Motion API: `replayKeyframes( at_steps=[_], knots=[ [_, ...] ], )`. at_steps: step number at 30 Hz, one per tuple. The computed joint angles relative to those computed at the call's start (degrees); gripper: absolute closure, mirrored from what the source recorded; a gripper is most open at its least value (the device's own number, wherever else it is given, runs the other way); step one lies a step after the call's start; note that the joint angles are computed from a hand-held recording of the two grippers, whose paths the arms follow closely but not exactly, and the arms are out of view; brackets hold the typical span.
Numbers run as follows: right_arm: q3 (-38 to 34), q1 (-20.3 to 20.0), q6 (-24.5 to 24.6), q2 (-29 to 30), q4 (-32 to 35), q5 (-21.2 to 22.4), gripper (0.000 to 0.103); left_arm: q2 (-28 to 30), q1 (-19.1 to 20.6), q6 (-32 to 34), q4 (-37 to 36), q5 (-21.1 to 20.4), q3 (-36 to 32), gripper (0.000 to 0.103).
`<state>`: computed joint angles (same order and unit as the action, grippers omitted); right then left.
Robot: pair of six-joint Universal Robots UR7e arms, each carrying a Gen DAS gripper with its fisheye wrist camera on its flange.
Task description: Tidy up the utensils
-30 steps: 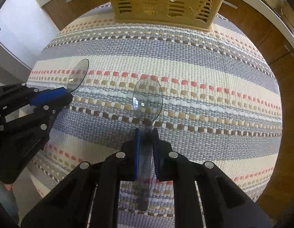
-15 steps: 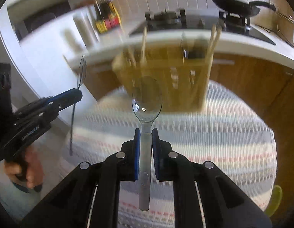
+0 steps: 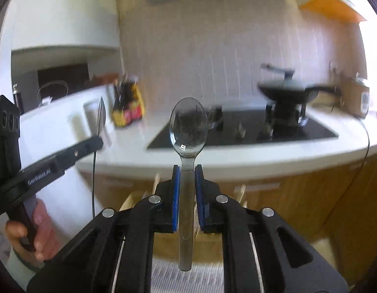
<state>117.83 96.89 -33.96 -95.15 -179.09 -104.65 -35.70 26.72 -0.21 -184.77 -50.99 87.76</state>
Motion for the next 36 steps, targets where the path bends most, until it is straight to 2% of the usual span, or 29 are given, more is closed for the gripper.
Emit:
replayKeyframes(
  at_steps=[3,7,15,18,21,23,27,28,30,32,34,36],
  knots=[
    [0.1,-1.5,-2.6,2.8,-7.6,0.5,0.093,2.6,0.8,2.4,-4.0,-0.2,-1.9,0.093],
    [-0.8,-3.2,-4.7,5.8,-13.2,2.8,0.093,4.9,1.4,4.7,-7.7,0.1,-3.1,0.093],
    [-0.7,-6.9,-4.1,8.7,-18.3,6.6,0.093,8.3,2.6,6.3,-13.1,0.7,-4.3,0.093],
    [-0.5,-8.2,-4.5,9.6,-19.8,7.5,0.093,8.9,3.3,6.1,-14.0,-0.2,-3.9,0.093],
    [1.0,-8.8,-5.4,9.9,-24.1,8.6,0.093,9.2,3.9,5.9,-14.4,-0.9,-3.5,0.093],
    [1.7,-9.3,-5.0,9.3,-24.0,9.9,0.092,9.2,4.3,5.5,-14.7,-1.6,-2.9,0.092],
    [2.6,-9.0,-7.6,9.5,-25.8,9.6,0.092,9.2,4.3,5.8,-14.9,-1.3,-2.3,0.092],
    [2.7,-8.9,-7.9,9.4,-25.7,9.6,0.092,9.2,4.3,5.9,-15.0,-1.3,-2.0,0.091],
    [2.9,-8.8,-8.1,8.8,-24.7,9.7,0.091,8.9,4.2,6.1,-14.9,-1.2,-1.6,0.082],
    [3.2,-8.6,-8.1,7.8,-23.3,9.7,0.082,8.5,3.9,6.2,-15.3,-0.6,-1.0,0.060],
    [3.8,-8.3,-8.1,6.3,-22.2,10.1,0.056,7.9,3.6,6.1,-15.7,-0.6,-0.2,0.058],
    [4.9,-7.5,-8.8,4.9,-22.6,9.6,0.055,6.7,3.1,5.4,-15.1,-0.5,1.0,0.057]
  ],
)
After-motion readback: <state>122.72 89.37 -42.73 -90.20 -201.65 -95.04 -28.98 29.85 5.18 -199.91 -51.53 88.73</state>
